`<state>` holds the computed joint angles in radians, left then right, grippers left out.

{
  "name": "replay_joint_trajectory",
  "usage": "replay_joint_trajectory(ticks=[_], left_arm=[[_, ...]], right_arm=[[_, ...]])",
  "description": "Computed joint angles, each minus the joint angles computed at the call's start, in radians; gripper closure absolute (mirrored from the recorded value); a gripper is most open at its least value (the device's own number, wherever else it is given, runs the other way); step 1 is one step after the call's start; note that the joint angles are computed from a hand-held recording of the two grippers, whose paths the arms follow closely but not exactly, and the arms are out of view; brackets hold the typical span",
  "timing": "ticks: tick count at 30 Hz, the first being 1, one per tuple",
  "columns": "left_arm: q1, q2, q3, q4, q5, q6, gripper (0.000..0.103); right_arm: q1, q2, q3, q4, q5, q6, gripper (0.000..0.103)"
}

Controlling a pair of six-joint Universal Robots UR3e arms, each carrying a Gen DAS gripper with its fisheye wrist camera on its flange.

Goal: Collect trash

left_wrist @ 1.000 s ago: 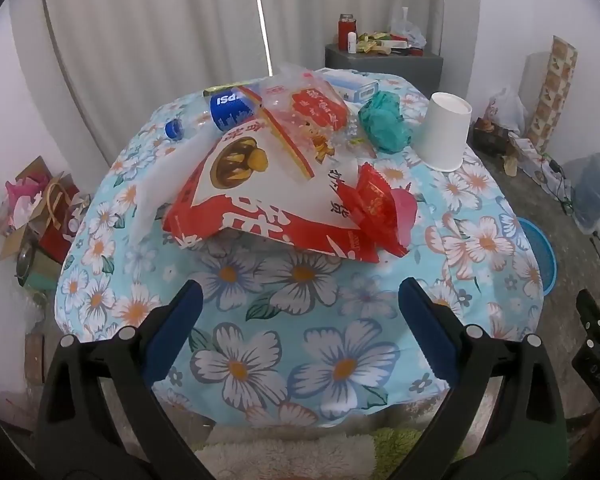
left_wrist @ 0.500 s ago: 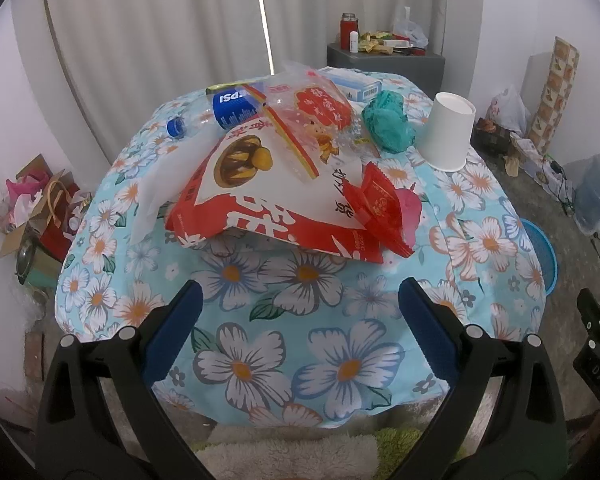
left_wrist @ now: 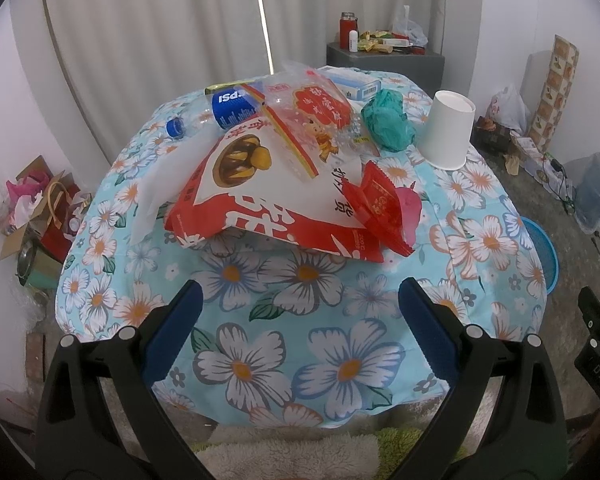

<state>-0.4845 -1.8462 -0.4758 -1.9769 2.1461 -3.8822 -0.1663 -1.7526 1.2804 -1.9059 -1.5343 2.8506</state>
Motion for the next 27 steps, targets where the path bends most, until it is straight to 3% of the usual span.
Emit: replay_joint_trajectory(ticks=[27], left_arm=[[0.004,0.013,-0.022,0.009,-0.002,0.004,0.009]], right_arm=[[0.004,0.0,-0.003,0.0,-0.006,-0.001,0.006]])
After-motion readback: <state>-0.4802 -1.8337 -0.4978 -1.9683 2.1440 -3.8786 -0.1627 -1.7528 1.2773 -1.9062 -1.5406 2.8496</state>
